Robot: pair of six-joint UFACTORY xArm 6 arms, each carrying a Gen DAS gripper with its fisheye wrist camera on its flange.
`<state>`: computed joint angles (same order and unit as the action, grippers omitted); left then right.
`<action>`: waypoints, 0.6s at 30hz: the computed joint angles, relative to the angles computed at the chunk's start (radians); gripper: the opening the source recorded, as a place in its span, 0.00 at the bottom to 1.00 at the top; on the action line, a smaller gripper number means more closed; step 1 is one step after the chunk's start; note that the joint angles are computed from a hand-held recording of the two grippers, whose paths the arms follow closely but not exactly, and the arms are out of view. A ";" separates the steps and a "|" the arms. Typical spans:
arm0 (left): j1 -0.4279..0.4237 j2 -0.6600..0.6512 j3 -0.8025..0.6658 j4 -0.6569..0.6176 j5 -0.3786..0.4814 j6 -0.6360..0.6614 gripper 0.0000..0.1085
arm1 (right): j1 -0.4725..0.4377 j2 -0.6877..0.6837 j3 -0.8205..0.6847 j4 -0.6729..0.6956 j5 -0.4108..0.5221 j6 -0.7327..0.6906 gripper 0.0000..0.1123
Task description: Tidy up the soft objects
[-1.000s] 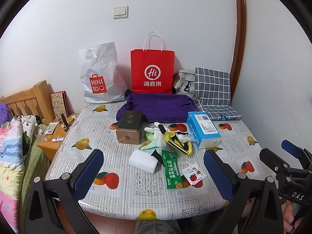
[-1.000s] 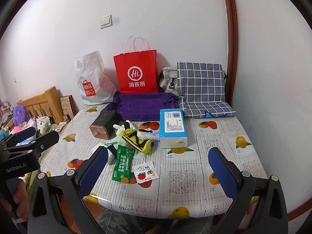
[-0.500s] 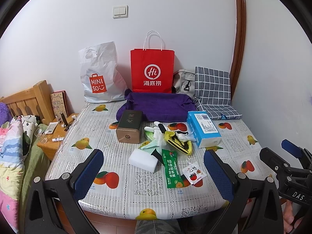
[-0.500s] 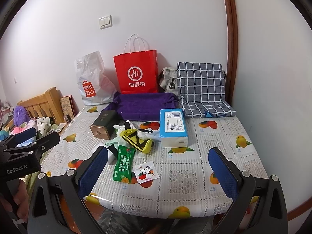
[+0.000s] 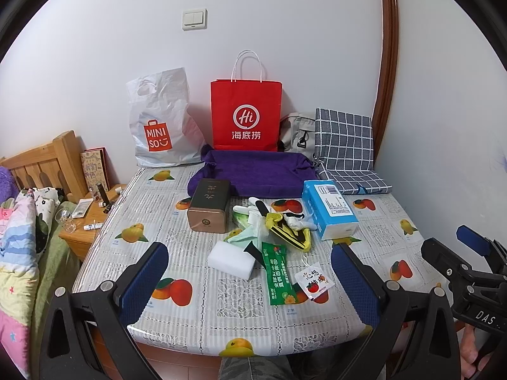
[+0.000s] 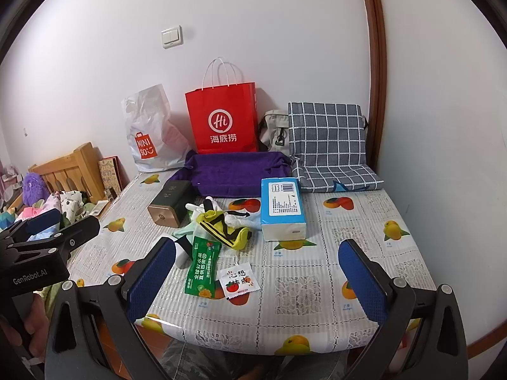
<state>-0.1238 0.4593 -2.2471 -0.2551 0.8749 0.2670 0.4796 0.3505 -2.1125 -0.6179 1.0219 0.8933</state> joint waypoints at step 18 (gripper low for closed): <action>0.000 -0.003 0.006 -0.001 -0.004 0.001 0.95 | 0.003 -0.003 0.007 -0.004 -0.004 0.005 0.90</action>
